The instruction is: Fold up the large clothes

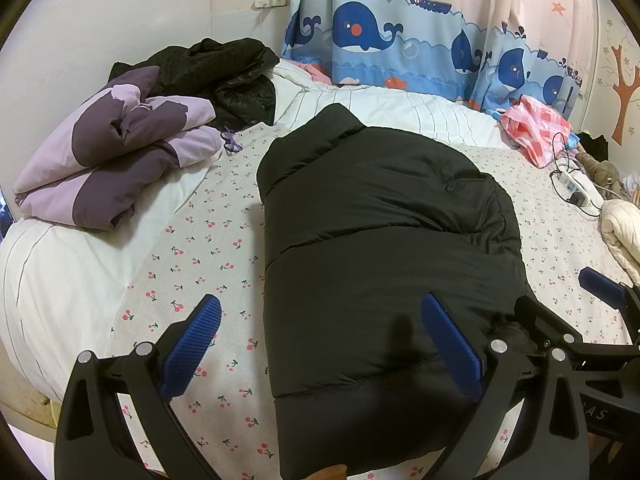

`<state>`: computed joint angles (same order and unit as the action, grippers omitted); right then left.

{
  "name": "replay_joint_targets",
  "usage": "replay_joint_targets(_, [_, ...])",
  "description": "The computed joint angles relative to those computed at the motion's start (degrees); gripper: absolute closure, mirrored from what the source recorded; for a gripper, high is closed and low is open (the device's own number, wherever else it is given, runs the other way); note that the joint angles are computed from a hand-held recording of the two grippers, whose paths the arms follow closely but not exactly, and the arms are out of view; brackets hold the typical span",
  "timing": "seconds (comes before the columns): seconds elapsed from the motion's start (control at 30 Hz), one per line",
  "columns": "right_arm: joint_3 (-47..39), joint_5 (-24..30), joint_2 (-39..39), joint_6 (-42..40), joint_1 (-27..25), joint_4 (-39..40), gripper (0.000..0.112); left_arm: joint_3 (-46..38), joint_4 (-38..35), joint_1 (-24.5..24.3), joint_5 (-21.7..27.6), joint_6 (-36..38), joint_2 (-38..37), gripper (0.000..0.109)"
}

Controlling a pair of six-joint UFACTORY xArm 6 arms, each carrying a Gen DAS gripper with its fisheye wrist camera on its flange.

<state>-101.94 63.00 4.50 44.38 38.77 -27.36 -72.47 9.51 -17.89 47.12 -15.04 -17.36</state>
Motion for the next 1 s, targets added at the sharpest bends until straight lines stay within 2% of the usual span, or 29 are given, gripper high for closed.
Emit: replay_joint_targets(1.0, [-0.6,0.0,0.0,-0.8,-1.1,0.4,0.016,0.2,0.3,-0.4,-0.2,-0.6,0.0,0.013])
